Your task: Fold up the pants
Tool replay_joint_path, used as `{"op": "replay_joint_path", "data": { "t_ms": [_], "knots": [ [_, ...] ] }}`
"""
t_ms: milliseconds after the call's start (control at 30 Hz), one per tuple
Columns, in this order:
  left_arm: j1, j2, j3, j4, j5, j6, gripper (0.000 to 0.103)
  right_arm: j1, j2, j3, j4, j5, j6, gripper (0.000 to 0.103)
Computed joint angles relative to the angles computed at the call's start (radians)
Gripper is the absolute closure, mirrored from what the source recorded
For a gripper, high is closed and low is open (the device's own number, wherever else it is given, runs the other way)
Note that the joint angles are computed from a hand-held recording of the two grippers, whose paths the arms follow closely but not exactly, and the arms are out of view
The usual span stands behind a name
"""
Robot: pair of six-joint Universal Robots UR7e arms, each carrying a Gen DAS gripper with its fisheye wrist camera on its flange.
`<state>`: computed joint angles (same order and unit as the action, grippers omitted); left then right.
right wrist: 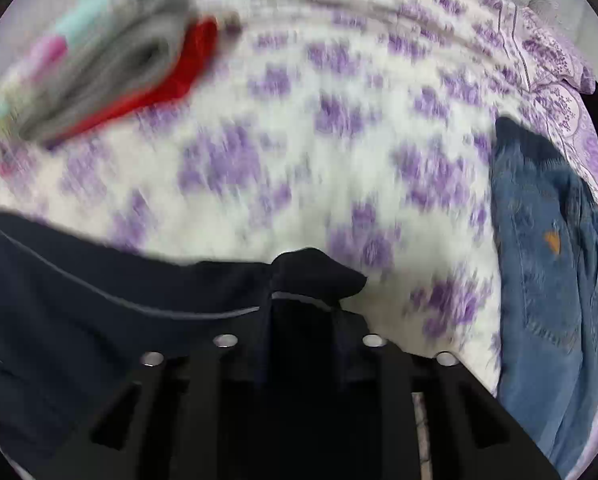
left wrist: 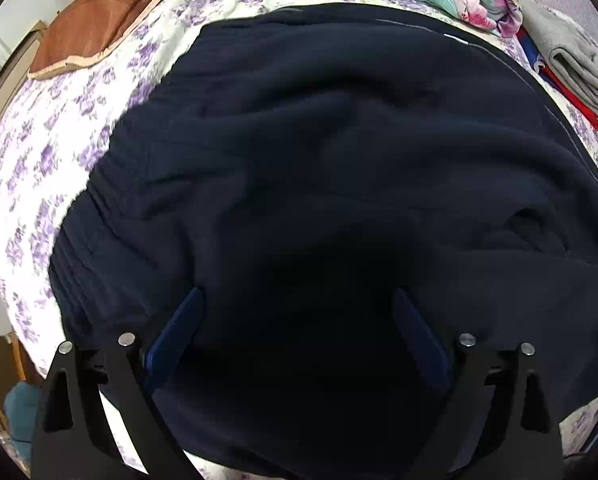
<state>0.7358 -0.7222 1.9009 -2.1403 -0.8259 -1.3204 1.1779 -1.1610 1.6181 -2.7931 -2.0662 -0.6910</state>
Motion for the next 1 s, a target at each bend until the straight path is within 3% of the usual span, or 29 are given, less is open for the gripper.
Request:
{"op": "replay_joint_path", "data": {
  "t_ms": [100,133,200,267,433,533,600,633,700,733,767,833,900,933,967,1000],
  "knots": [
    [0.006,0.0,-0.002,-0.005,0.0,0.003,0.01,0.01,-0.015,-0.073,0.03,0.105,0.067,0.077],
    [0.01,0.004,-0.01,0.007,0.001,-0.002,0.01,0.015,-0.002,-0.097,0.036,0.104,0.08,0.074],
    [0.015,0.011,-0.027,0.032,0.005,-0.014,0.01,0.031,0.06,-0.145,-0.045,0.025,0.065,0.069],
    [0.021,0.015,-0.046,0.062,0.004,-0.017,0.01,0.042,0.167,-0.224,-0.166,-0.116,0.043,0.026],
    [0.01,-0.007,-0.054,0.075,0.033,-0.024,0.01,0.02,0.139,-0.19,-0.199,-0.107,0.065,0.027],
    [0.007,-0.041,-0.038,0.067,0.076,-0.042,0.01,-0.009,0.065,-0.116,-0.144,-0.06,0.084,0.027],
    [0.009,-0.052,-0.045,0.095,0.109,-0.069,0.01,-0.03,0.011,-0.066,-0.04,-0.012,0.125,0.027],
    [0.015,-0.055,-0.054,0.113,0.131,-0.079,0.01,-0.04,-0.009,-0.045,0.02,0.001,0.138,0.028],
    [0.032,-0.055,-0.086,0.17,0.166,-0.099,0.01,-0.053,-0.025,0.002,0.069,-0.005,0.108,0.043],
    [0.032,-0.051,-0.108,0.201,0.178,-0.108,0.01,-0.059,-0.033,0.033,0.062,0.012,0.067,0.058],
    [0.037,-0.045,-0.123,0.219,0.196,-0.106,0.01,-0.058,-0.039,0.057,0.02,0.019,0.031,0.084],
    [0.049,-0.038,-0.158,0.269,0.248,-0.09,0.01,-0.04,-0.055,0.076,-0.03,0.016,0.002,0.089],
    [0.07,-0.033,-0.184,0.285,0.29,-0.052,0.009,-0.032,-0.06,0.079,-0.101,0.006,0.018,0.084],
    [0.085,-0.03,-0.207,0.311,0.312,-0.046,0.01,-0.028,-0.041,0.071,-0.167,-0.047,0.025,0.073],
    [0.1,-0.027,-0.223,0.309,0.324,-0.024,0.009,-0.021,-0.006,0.053,-0.211,-0.142,0.015,0.046],
    [0.117,-0.029,-0.23,0.291,0.329,0.009,0.009,-0.019,0.027,0.035,-0.213,-0.22,-0.003,0.039]
  ]
}}
